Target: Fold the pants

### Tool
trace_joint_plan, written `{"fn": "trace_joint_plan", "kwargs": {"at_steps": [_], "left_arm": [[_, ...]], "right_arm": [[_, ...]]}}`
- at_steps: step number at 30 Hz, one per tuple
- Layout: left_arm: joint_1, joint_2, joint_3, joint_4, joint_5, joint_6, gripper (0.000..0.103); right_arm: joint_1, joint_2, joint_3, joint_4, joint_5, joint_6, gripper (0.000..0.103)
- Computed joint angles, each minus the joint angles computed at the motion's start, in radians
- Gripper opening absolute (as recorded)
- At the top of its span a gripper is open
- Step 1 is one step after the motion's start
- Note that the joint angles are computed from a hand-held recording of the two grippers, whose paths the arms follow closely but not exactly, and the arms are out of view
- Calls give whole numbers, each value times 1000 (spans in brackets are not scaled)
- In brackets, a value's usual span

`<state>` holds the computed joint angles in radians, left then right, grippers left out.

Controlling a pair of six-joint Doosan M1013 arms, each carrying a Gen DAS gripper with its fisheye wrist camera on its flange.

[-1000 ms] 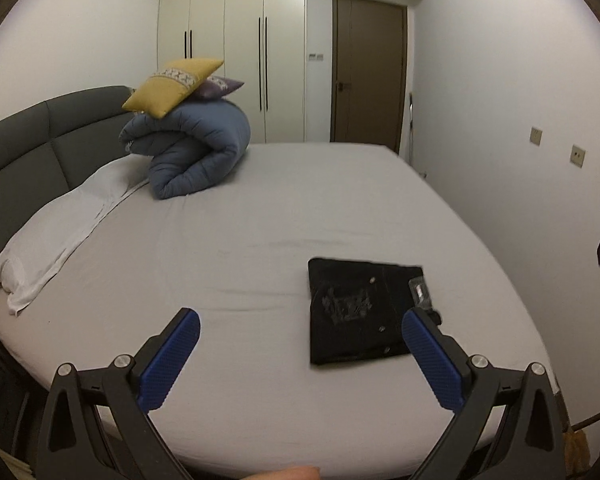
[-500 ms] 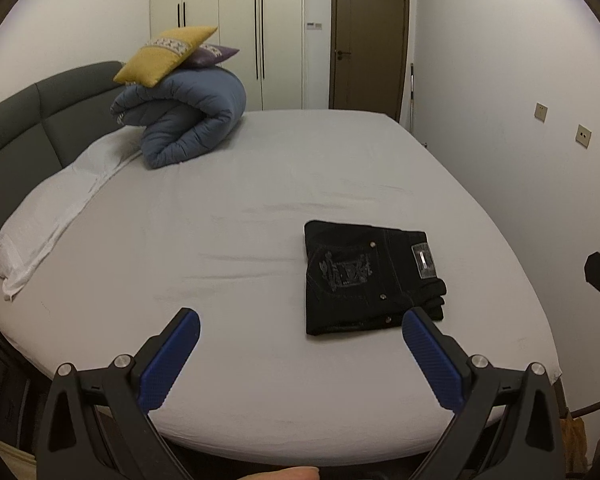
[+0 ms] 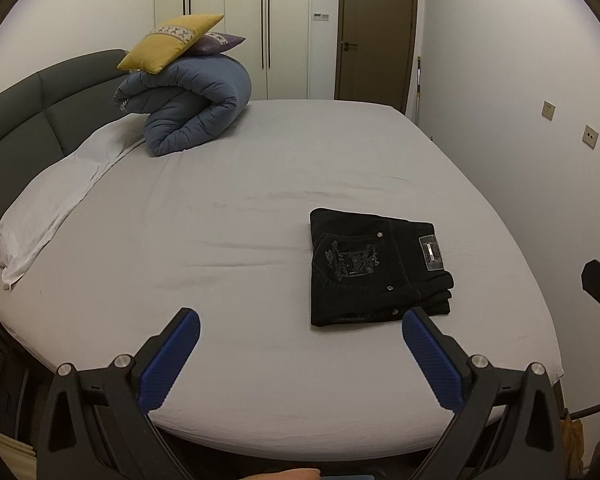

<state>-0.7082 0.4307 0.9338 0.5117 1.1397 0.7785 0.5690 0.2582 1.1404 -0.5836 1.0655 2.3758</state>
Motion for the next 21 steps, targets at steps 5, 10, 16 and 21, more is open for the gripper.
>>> {"fn": "trace_joint_plan", "kwargs": {"at_steps": [5, 10, 16, 21], "left_arm": [[1, 3, -3, -4, 4, 3, 103], [2, 5, -4, -6, 6, 3, 103], [2, 6, -4, -10, 8, 3, 103], [2, 7, -4, -9, 9, 2, 103]], "right_arm": [[-2, 8, -5, 13, -1, -5, 103], [-3, 11, -7, 17, -2, -7, 103], [-5, 17, -4, 21, -6, -5, 103], [-3, 21, -1, 18, -8, 3, 103]]}}
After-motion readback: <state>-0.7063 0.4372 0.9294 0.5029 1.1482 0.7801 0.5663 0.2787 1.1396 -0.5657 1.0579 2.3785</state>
